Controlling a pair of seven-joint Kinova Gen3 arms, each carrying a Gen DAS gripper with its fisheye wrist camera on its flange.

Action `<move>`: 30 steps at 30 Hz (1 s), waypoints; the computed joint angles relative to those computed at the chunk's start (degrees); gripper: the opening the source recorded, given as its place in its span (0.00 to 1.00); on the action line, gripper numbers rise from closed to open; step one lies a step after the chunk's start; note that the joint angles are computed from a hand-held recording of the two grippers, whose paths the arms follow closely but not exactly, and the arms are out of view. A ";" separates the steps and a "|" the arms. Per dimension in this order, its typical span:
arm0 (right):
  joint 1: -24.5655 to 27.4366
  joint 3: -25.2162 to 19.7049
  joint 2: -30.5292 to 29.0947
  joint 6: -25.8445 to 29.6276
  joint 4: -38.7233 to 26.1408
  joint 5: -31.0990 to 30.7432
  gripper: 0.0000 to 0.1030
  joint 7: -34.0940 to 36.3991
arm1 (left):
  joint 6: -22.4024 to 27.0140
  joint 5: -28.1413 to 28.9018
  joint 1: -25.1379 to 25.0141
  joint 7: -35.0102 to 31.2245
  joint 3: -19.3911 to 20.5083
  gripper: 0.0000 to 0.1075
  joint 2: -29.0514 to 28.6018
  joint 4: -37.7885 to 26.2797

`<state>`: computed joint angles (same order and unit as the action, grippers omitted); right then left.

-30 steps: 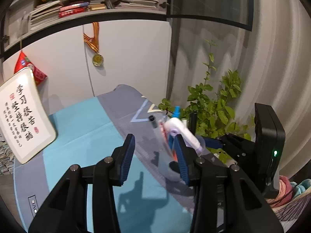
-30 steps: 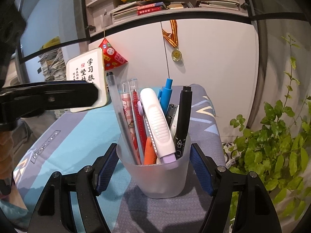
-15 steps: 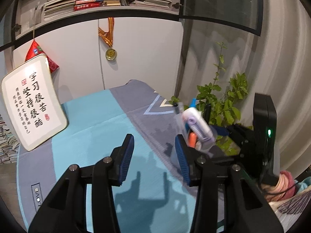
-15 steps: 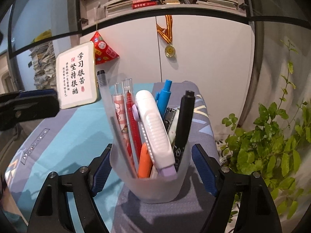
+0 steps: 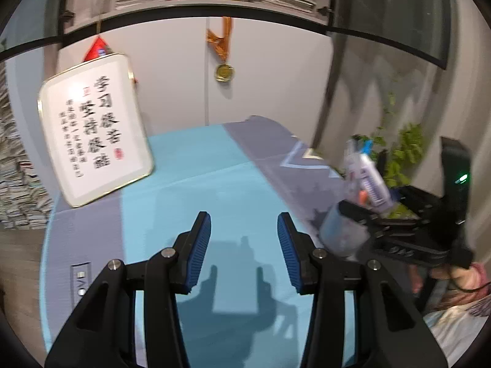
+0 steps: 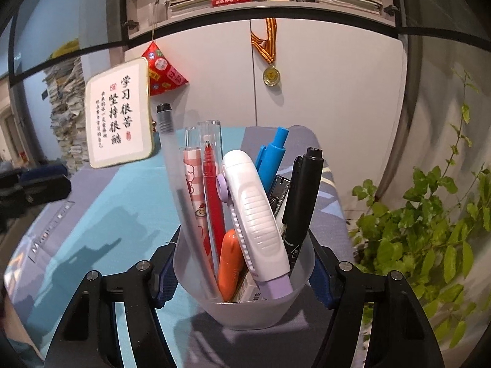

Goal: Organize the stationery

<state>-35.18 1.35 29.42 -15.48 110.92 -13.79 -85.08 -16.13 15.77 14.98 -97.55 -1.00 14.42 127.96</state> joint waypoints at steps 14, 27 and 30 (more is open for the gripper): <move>-14.44 11.41 6.41 11.93 -17.73 -4.87 0.69 -3.27 | -7.03 -2.99 -7.96 4.53 -0.45 0.45 -0.59 6.73; -19.93 18.32 17.30 25.29 -36.31 0.58 0.69 -14.84 | -9.06 -14.17 -17.46 13.09 1.83 0.48 0.64 7.45; -21.55 20.17 17.32 25.92 -36.15 3.23 0.69 -17.23 | -8.66 -15.24 -17.76 13.80 1.94 0.48 0.95 7.03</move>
<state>-56.73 21.52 46.75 10.44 74.77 -10.56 -102.30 -24.80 0.54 -2.78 -83.74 0.94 15.37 134.99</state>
